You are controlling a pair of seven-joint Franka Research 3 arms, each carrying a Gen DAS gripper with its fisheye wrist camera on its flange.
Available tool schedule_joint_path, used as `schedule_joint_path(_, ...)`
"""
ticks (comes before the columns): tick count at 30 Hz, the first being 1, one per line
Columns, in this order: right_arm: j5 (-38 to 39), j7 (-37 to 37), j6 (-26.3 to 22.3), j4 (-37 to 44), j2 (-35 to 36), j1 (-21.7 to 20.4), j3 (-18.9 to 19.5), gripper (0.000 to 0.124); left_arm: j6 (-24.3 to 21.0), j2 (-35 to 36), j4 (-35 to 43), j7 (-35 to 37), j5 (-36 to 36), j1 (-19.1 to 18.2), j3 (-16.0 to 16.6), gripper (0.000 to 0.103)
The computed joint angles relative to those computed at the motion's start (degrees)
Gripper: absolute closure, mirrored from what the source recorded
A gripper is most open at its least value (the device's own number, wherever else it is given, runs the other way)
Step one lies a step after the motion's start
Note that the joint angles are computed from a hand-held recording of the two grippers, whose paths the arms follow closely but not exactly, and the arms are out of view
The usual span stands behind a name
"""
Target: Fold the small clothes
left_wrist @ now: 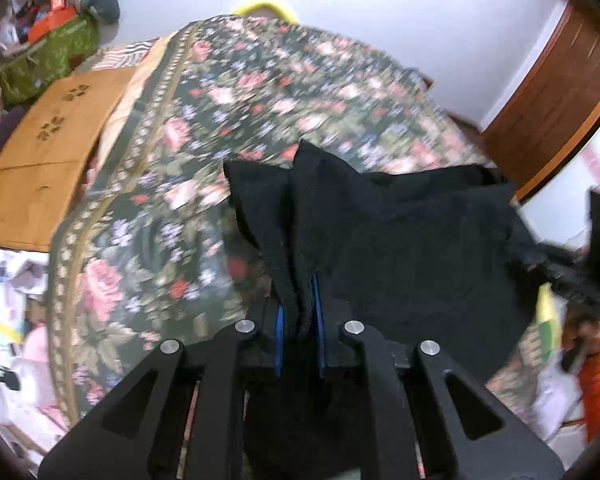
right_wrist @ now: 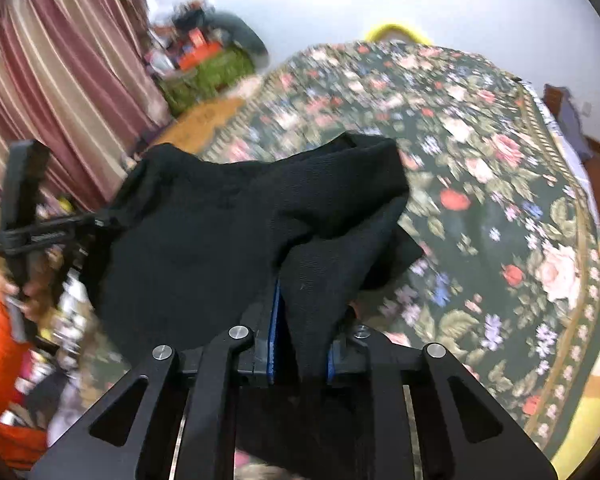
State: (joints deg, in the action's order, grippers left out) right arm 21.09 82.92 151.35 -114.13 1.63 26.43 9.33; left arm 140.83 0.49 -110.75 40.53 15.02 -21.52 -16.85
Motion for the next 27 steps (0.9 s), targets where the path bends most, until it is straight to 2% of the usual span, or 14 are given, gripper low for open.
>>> schedule_joint_path(1,-0.32,0.48,-0.06,-0.27,0.09,-0.09,-0.14,0.106,-0.66,0.09,-0.33,-0.71,1.52,-0.02,0.01,0.091)
schedule_joint_path(2,-1.46,1.54,0.11,-0.69,-0.02,-0.11,-0.26,0.105,-3.48,0.62,0.34,-2.63,4.83,-0.19,-0.06,0.091)
schedule_joint_path(4,-7.38,5.59,-0.85,-1.12,-0.46,-0.15,-0.59,0.102,-6.88,0.94,0.82,-4.64,8.34,-0.38,-0.01,0.091)
schedule_joint_path(5,-8.92,6.6,-1.33,-1.3,-0.84,-0.21,-0.64,0.1,-7.7,0.96,0.92,-4.26,8.39,-0.33,0.07,0.087)
schedule_joint_path(7,-10.4,7.25,-0.99,-2.09,-1.83,-0.41,-0.66,0.1,-7.5,0.3,0.45,-3.67,8.04,-0.11,0.24,0.084)
schedule_joint_path(11,-12.87,7.03,2.94,-3.93,-4.36,-0.38,-0.05,0.097,-7.64,-0.79,1.32,-4.62,11.63,-0.45,-0.26,0.08)
schedule_joint_path(13,-10.4,4.33,4.59,-3.89,-4.62,0.06,0.15,0.09,-6.23,-1.01,1.8,-4.67,11.95,-0.59,-0.45,0.07)
schedule_joint_path(15,-9.64,2.97,6.08,-2.66,-3.57,0.49,0.54,0.086,-4.24,-0.79,2.45,-4.69,12.76,-0.83,-0.7,0.054)
schedule_joint_path(17,-7.41,-0.05,6.61,-0.78,-1.73,1.15,0.87,0.079,-2.59,0.47,3.83,-4.11,14.09,-1.3,-1.02,0.044)
schedule_joint_path(21,-6.88,-3.0,4.32,4.46,3.8,2.25,1.37,0.078,-1.12,5.3,7.54,0.45,11.84,-2.22,-1.01,0.038)
schedule_joint_path(25,-7.3,-3.79,-0.31,9.93,9.66,2.75,0.9,0.078,-4.27,10.71,11.68,2.87,11.29,-3.39,-0.04,0.038)
schedule_joint_path(27,-6.36,-5.19,-1.09,11.01,11.17,2.22,0.77,0.078,-6.23,12.27,12.7,2.42,11.65,-3.76,0.89,0.037)
